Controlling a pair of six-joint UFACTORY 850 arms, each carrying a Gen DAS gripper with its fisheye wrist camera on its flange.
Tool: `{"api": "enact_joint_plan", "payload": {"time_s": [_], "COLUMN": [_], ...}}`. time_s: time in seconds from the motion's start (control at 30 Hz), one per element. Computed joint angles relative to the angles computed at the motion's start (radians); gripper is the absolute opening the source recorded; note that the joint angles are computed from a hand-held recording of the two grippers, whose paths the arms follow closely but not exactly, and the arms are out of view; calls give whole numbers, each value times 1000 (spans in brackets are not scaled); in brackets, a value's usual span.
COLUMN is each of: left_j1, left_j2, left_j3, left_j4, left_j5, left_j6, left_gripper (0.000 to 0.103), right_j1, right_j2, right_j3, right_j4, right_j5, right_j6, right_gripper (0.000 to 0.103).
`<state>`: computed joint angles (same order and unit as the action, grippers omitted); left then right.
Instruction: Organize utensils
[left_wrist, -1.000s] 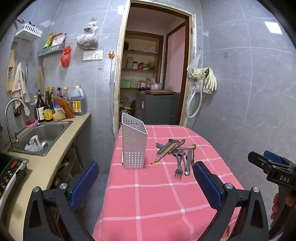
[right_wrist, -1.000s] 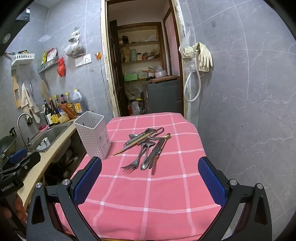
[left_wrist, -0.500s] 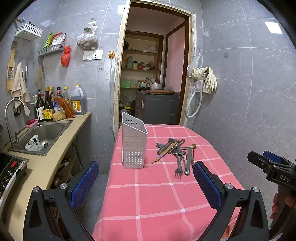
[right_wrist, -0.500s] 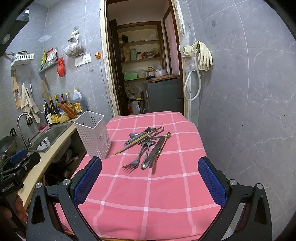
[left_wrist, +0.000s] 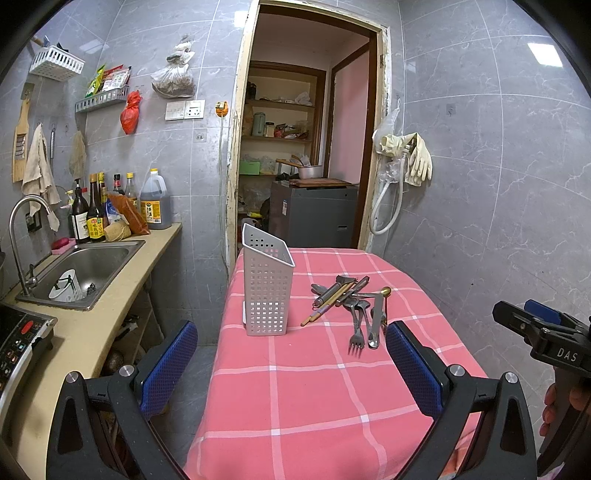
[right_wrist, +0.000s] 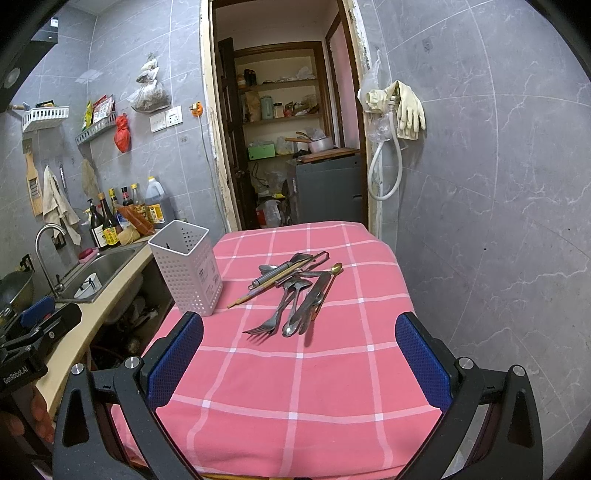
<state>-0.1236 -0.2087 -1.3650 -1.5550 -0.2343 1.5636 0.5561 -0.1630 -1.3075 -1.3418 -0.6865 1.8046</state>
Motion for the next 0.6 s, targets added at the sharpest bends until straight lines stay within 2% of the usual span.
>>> {"api": "enact_joint_plan", "payload": {"time_s": [0.6], "left_j1": [-1], "left_j2": [1], "left_j3": [1], "left_j4": [-3], "left_j5": [2], "left_j6": [2], "left_gripper": [103], "right_j1": [-1], "right_j2": [-3], "right_j3": [-3], "right_j4": [3], "right_j5": [1], "right_j6": [-2], "right_gripper": [102]}}
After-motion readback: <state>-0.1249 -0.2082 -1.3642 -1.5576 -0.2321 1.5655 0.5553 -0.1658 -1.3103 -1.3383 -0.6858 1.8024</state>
